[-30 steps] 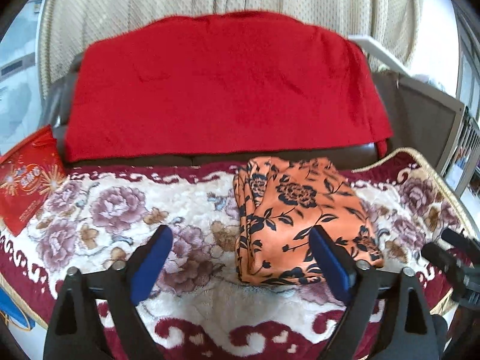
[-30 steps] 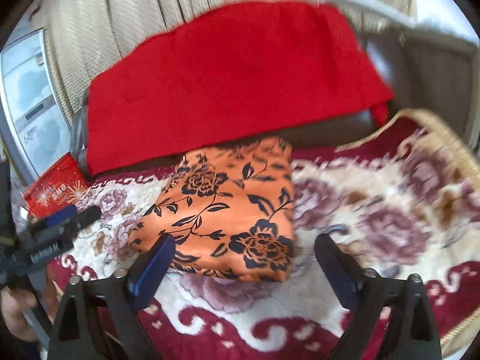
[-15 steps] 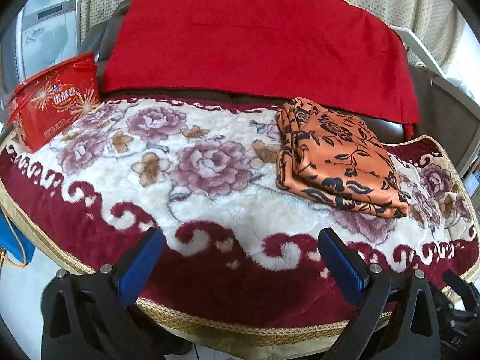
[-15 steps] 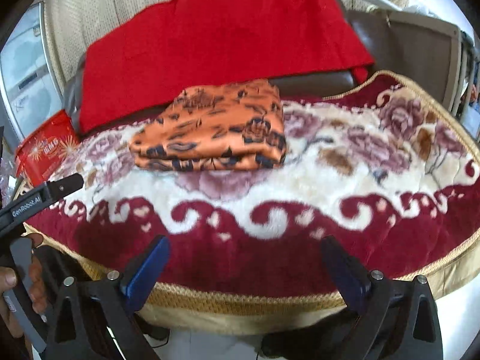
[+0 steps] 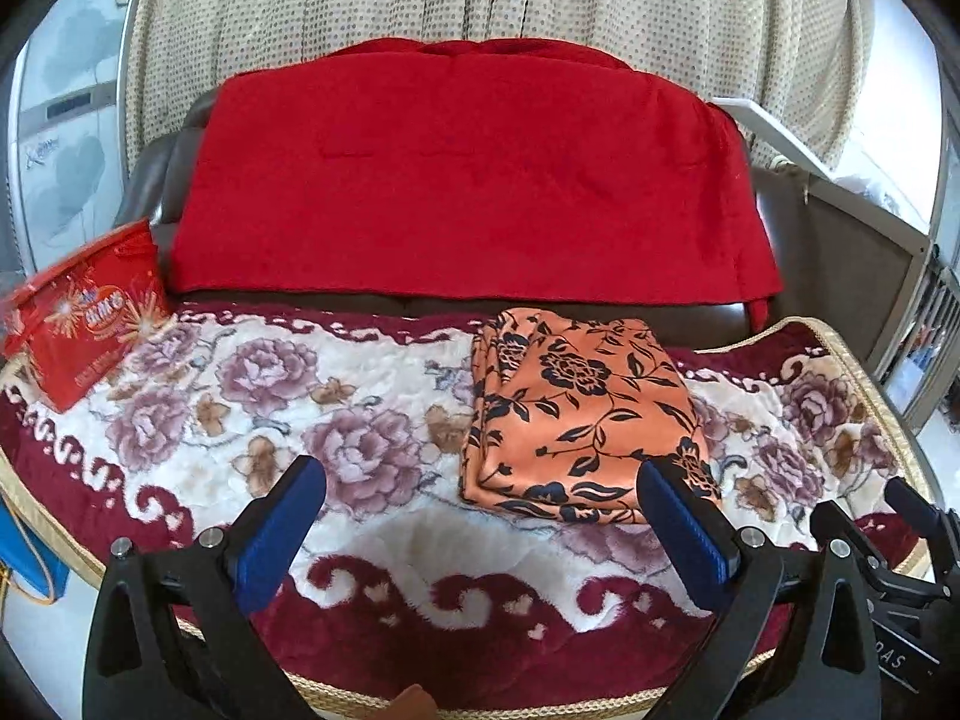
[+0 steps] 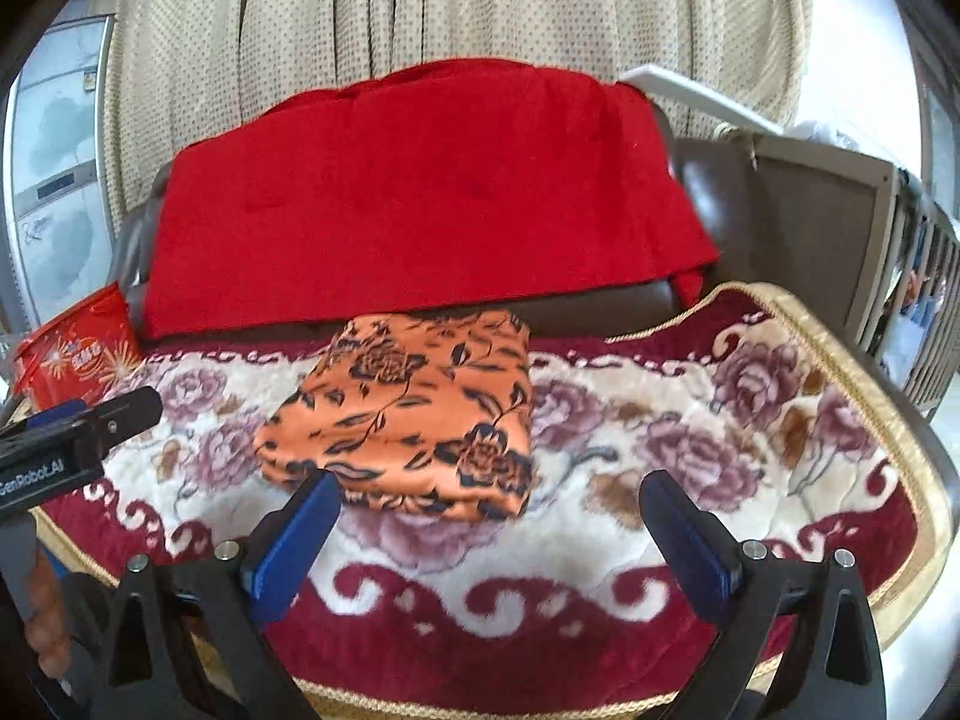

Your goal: Fold small clothes

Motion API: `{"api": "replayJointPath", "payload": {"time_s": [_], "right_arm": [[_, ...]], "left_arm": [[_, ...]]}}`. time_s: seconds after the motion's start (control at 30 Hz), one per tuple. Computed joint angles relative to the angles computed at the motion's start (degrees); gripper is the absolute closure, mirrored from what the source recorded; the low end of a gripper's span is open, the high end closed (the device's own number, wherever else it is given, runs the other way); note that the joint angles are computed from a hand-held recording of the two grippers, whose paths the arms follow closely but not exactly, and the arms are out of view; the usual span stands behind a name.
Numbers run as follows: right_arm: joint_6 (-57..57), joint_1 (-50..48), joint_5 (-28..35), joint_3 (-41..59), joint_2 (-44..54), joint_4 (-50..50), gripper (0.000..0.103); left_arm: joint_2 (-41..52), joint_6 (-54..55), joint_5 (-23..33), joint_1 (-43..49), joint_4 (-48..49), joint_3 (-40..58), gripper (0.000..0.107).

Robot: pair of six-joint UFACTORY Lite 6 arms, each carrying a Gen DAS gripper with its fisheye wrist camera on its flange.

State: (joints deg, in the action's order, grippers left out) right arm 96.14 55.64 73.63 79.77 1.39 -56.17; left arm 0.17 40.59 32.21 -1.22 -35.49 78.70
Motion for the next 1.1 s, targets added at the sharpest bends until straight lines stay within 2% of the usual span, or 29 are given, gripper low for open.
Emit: {"api": "replayJointPath", "payload": {"time_s": [0.07, 0.17, 0.37, 0.53, 0.73, 1.1], "right_arm": [[-0.2, 0.0, 0.4, 0.4, 0.2, -0.1, 0.002], [0.7, 0.2, -0.1, -0.7, 0.3, 0.2, 0.002], [1.7, -1.0, -1.9, -2.4, 0.7, 2.2, 0.002], [-0.4, -2.4, -2.1, -0.6, 1.7, 1.7, 0.002], [-2.6, -4.3, -3.7, -0.2, 2.1, 2.0, 0.002], [-4.9, -6.2, -5.2, 1.0, 2.9, 2.0, 0.002]], "left_arm": [[-0.8, -0.8, -1.9, -1.2, 1.9, -0.9, 0.004], [-1.0, 3.9, -2.3, -1.6, -1.4, -2.1, 0.004], [-0.3, -3.1, -7.7, -5.9, 8.7, -3.0, 0.004], [1.8, -9.2, -8.8, -7.9, 15.4, -1.0, 0.004], [3.4, -12.0, -8.5, -8.6, 18.4, 1.2, 0.004], [4.7, -10.5, -8.3, -8.9, 17.5, 3.0, 0.004]]}}
